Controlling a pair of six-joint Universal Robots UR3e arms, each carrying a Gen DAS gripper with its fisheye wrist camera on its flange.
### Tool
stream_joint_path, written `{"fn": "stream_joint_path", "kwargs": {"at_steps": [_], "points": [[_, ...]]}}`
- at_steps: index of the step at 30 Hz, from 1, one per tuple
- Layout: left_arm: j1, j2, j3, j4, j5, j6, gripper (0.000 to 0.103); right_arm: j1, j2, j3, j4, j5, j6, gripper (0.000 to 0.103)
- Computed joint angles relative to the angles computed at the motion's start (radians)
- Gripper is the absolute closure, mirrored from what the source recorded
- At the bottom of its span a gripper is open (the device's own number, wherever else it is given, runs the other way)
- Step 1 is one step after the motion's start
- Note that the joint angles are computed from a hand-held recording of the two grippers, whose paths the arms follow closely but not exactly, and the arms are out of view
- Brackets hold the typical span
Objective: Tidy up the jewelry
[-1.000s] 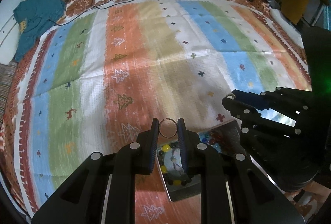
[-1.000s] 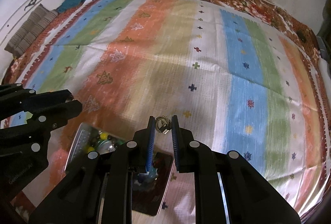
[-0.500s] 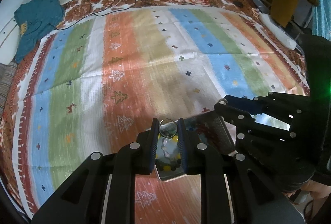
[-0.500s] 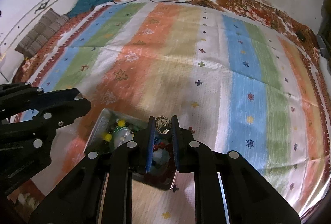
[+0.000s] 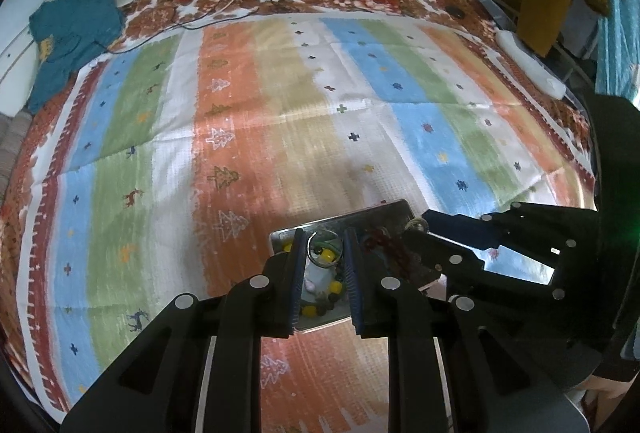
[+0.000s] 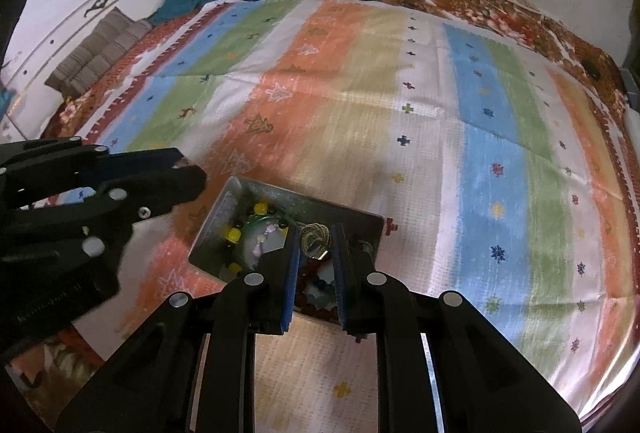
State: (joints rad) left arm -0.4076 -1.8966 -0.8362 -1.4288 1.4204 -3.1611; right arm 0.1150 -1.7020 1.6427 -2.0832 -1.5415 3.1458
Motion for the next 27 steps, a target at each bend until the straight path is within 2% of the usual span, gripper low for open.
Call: {"fn": "stream_joint_path", "kwargs": {"at_steps": [1,3,13,18,21,27], "points": [[0.006,0.002,-0.002,-0.002,-0.009,-0.004,0.085,-0.009,-0.004,0.002,0.001,0.006,0.005,0.07],[0.017,0.009,-0.008,-0.002,-0.028,-0.005,0.082,-0.019,-0.011,0.005,-0.003,0.007,0.014,0.061],[0.044,0.083,-0.087,0.011,-0.042,-0.016,0.071,-0.043,-0.083,0.039,0.024,0.015,0.034,0.061],[0.06,0.171,-0.181,0.03,-0.067,0.004,0.058,-0.038,-0.139,0.063,0.041,-0.001,0.041,0.053],[0.064,0.217,-0.226,0.045,-0.07,0.018,0.054,-0.04,-0.185,0.083,0.05,0.02,0.032,0.048],[0.076,0.277,-0.288,0.058,-0.085,0.031,0.045,-0.023,-0.229,0.098,0.069,-0.002,0.02,0.04]]}}
